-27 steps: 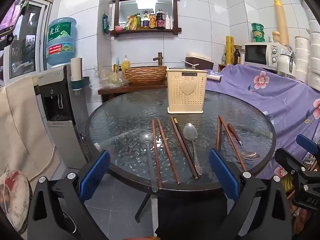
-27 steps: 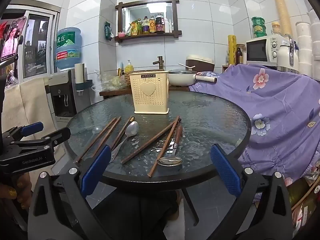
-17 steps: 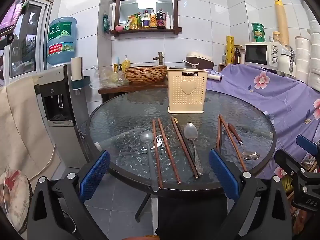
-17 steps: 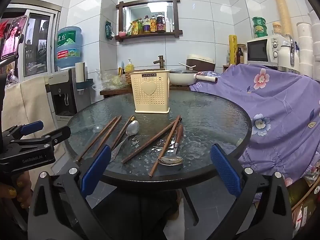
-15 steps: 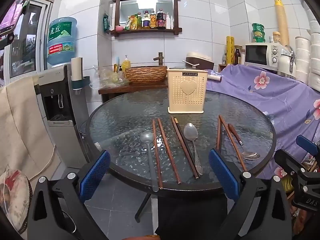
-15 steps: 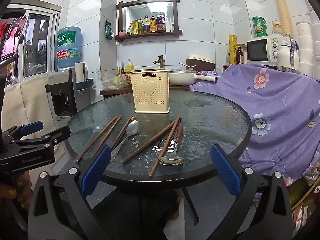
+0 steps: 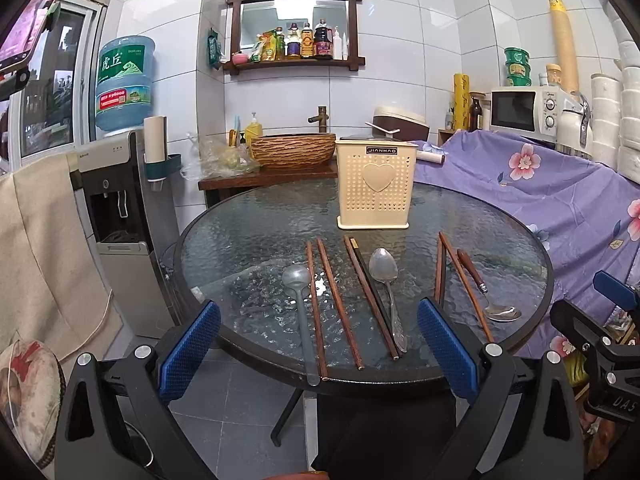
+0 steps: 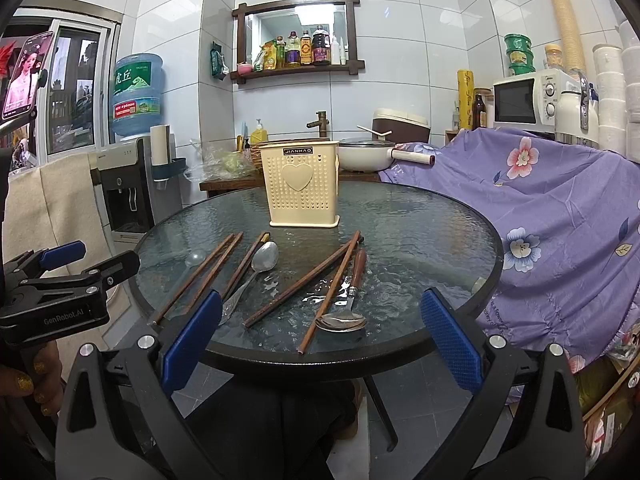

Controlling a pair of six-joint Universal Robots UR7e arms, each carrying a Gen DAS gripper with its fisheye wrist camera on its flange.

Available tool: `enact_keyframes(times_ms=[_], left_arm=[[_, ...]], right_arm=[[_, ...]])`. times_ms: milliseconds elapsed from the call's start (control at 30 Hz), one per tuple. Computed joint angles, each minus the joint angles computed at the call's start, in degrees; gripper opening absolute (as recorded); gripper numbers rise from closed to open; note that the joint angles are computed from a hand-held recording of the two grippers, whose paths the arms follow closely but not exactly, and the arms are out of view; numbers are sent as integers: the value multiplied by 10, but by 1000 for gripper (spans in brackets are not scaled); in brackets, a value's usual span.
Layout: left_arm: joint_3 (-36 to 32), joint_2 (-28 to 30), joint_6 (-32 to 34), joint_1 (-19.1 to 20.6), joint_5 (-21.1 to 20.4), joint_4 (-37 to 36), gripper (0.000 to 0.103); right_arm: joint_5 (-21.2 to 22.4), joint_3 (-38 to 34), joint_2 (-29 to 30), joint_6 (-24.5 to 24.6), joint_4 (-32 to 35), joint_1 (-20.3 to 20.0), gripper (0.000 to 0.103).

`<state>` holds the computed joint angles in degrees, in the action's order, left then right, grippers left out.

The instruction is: Organize utensils

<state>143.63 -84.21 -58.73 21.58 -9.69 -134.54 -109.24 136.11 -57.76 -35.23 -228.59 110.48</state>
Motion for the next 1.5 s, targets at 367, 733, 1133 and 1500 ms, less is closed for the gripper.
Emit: enact_keyframes(times_ms=[367,733,1133,1500], left_arm=[[-3,6,14,1,0,-16,97],[-1,5,10,-1,5,-15,97],[-5,-5,-22,-5,7,30,97],[-4,-3,-19,-5,8,25,97]], right_arm=[[-1,0,-1,0,2,2,98],[-2,0,0,1,2,4,98],[-3,-1,0,3,4,6,98],[-4,-1,1,3,2,7,98]])
